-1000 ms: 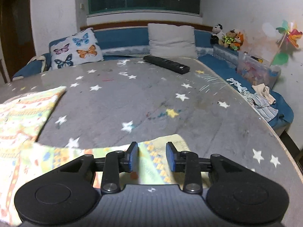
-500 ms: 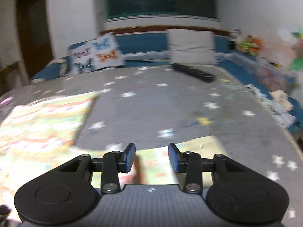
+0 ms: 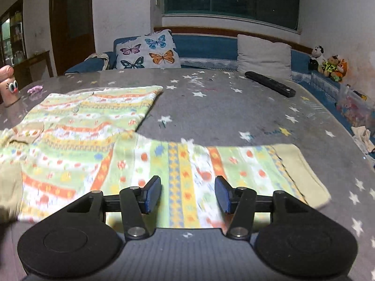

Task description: Fold clothes

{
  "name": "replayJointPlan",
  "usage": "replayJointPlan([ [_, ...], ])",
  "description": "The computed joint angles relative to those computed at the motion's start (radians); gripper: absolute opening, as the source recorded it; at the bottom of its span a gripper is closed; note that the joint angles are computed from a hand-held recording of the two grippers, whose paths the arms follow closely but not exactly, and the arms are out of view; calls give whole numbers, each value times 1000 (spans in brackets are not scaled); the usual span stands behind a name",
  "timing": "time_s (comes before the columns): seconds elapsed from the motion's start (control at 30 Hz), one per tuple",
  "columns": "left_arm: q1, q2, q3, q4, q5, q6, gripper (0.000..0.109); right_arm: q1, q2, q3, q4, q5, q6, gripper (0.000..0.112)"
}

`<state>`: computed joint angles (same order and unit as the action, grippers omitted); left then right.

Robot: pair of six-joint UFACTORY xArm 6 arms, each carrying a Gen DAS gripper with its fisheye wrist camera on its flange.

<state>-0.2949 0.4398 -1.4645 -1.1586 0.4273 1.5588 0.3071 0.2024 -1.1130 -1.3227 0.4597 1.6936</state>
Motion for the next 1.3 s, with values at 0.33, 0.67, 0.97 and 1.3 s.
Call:
replayJointPlan([
  [0.33, 49, 29, -20, 66, -115, -186, 93, 49, -90, 68, 66, 23, -78, 55],
  [0.67, 30, 24, 33, 60, -184, -118, 93, 102, 82, -174, 44, -136, -220, 56],
  [0.97, 23, -5, 62, -32, -173, 36, 93, 133, 225, -289, 322, -193, -527, 57],
  [1.3, 15, 56, -81, -1, -108, -36, 92, 63, 219, -331, 396, -185, -611, 56],
])
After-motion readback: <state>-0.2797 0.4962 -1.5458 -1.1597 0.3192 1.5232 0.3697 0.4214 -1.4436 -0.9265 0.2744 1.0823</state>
